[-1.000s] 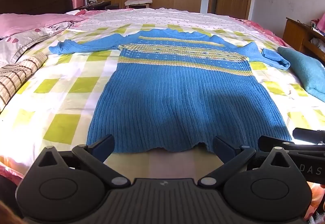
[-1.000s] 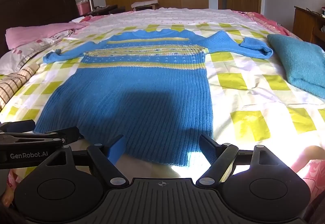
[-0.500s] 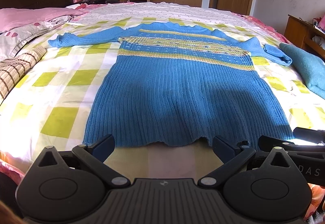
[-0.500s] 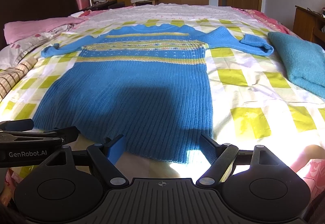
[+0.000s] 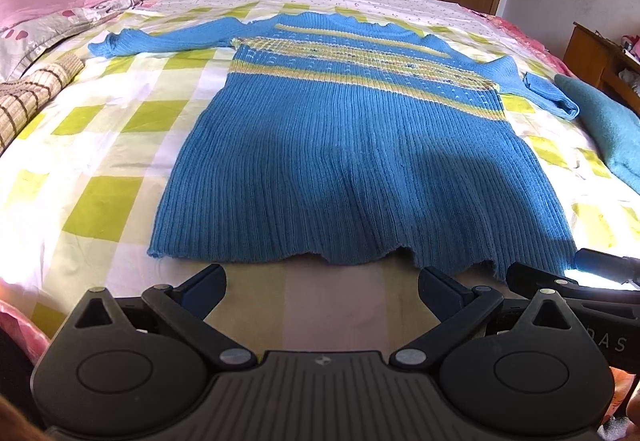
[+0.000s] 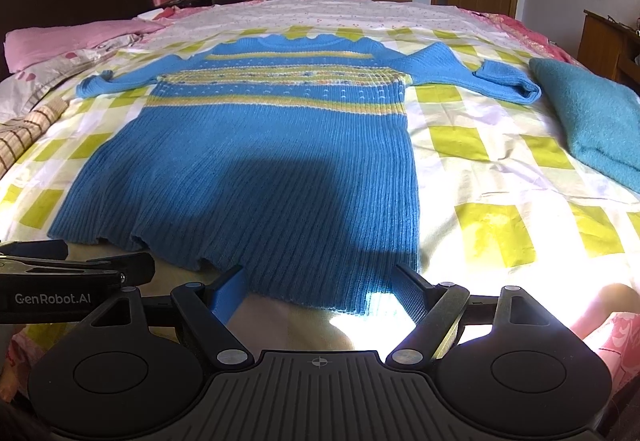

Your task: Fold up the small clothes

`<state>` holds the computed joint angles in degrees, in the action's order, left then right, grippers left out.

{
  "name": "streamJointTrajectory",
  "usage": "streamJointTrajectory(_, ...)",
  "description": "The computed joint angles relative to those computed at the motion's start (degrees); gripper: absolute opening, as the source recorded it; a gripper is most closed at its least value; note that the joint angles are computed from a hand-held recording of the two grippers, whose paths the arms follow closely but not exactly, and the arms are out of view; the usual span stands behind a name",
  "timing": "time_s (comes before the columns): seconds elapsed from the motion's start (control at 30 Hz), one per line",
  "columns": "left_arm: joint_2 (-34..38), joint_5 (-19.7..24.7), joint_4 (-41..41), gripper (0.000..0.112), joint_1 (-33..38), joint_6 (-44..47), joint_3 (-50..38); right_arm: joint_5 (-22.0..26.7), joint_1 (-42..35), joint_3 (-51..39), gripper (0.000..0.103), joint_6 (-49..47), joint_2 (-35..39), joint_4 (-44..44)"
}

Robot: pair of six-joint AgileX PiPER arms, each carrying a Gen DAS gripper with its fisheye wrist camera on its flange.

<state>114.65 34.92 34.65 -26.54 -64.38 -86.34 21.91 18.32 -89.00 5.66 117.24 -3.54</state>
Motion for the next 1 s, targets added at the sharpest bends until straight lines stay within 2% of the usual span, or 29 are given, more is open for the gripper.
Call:
streamJointTrajectory(0.5,1.8,2.7,-0.1,0.103,-0.8,2.2,-2.0,1.1,-0.1,-1.1,0.081,-1.0,0.6,0.9)
streamJointTrajectory(0.77,2.2,3.0,-0.1,0.103,-0.9,3.8,-2.0,1.0,-0.1,-1.0,0.081,-1.0,0.7,0.9)
streamJointTrajectory(1.0,1.7,1.5,0.1,0.103,-0.6,3.7,-0.7,0.9,-0.1,-1.0,0.081,-1.1,0.7,0.9)
